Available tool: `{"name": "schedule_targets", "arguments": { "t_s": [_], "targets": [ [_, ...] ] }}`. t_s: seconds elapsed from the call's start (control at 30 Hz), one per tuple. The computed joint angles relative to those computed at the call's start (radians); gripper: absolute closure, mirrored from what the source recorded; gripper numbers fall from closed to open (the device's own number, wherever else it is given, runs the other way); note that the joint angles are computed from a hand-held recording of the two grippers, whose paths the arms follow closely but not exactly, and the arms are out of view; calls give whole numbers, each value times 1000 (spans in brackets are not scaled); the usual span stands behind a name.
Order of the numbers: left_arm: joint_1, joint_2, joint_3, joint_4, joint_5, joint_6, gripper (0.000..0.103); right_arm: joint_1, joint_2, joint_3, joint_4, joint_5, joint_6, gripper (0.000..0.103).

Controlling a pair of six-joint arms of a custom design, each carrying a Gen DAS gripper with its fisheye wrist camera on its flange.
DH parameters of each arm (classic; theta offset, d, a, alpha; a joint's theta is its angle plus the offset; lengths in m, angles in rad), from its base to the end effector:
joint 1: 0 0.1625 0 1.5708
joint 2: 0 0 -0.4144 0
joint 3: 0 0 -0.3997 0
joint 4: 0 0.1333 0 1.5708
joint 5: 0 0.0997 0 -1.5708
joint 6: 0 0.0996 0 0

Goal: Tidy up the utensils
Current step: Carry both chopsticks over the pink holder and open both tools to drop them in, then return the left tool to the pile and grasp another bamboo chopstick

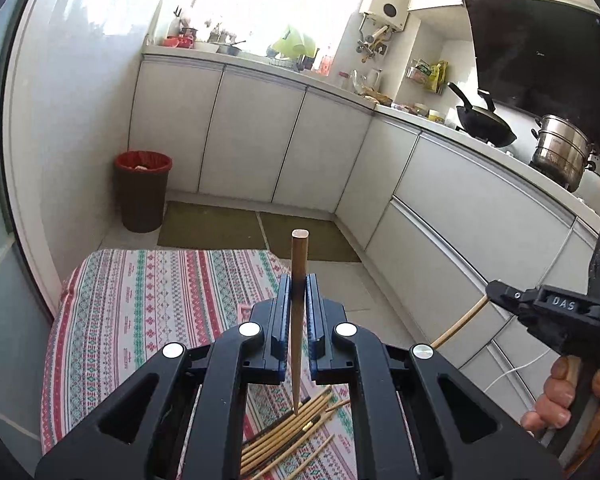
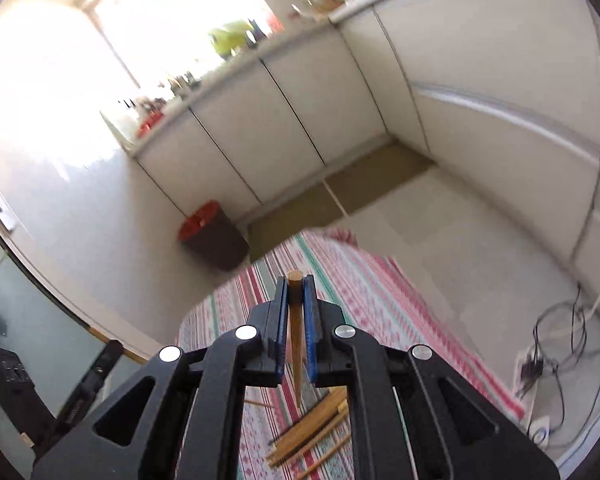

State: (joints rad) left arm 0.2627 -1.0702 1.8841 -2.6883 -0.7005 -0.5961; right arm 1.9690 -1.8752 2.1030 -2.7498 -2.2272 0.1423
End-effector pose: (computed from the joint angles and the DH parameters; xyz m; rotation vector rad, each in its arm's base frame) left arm -0.5131 -0.3549 0.2040 0.7341 2.5057 -1.2174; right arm 0.2170 -0.3289 0.5029 -0.1114 -2.4379 1.4116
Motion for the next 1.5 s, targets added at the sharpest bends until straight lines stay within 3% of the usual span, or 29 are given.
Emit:
{"name": "schedule_targets", "arguments": {
  "t_s": [0.2, 0.37, 0.53, 0.77, 0.83, 0.87, 0.93, 1.0, 1.03, 1.1, 1.13, 1.2, 1.23, 1.33, 1.43, 1.5],
  "targets": [
    [42, 118, -137, -133, 70, 155, 96, 19, 124, -142, -132, 38, -131, 95],
    [80, 190, -200, -187, 114, 231, 96, -8, 243, -205, -199, 82, -206, 95],
    [125, 227, -207, -220, 128, 255, 96, -51, 347, -204, -267, 119, -273, 95],
    [139, 172, -151, -218, 123, 199, 95, -106, 421, -165, -314, 176, -320, 95],
    [125, 142, -126, -239, 140, 177, 87, -116, 417, -157, -292, 201, -325, 92],
    [120, 132, -120, -241, 146, 167, 75, -115, 418, -159, -275, 192, -324, 91],
    [106, 113, -100, -241, 158, 146, 62, -111, 410, -154, -260, 177, -325, 71],
    [94, 95, -82, -192, 151, 112, 54, -98, 393, -138, -267, 140, -335, 62],
    [90, 84, -70, -159, 137, 89, 50, -92, 381, -128, -262, 119, -337, 50],
    [85, 58, -41, -48, 68, 22, 29, -84, 340, -90, -256, 57, -318, 32],
    [91, 56, -45, 22, 22, -1, 27, -83, 319, -62, -264, 16, -301, 25],
    [105, 63, -62, 158, -95, -25, 25, -97, 265, -7, -230, -55, -246, 21],
    [113, 75, -76, 226, -152, -32, 25, -118, 218, 22, -157, -63, -193, 21],
    [139, 130, -143, 419, -312, -31, 22, -229, 54, 113, 50, 16, -32, 21],
    [147, 161, -155, 473, -384, -18, 21, -370, -84, 186, 185, 138, 51, 21],
    [156, 186, -172, 498, -426, -16, 19, -445, -148, 224, 235, 177, 78, 21]
  ]
}}
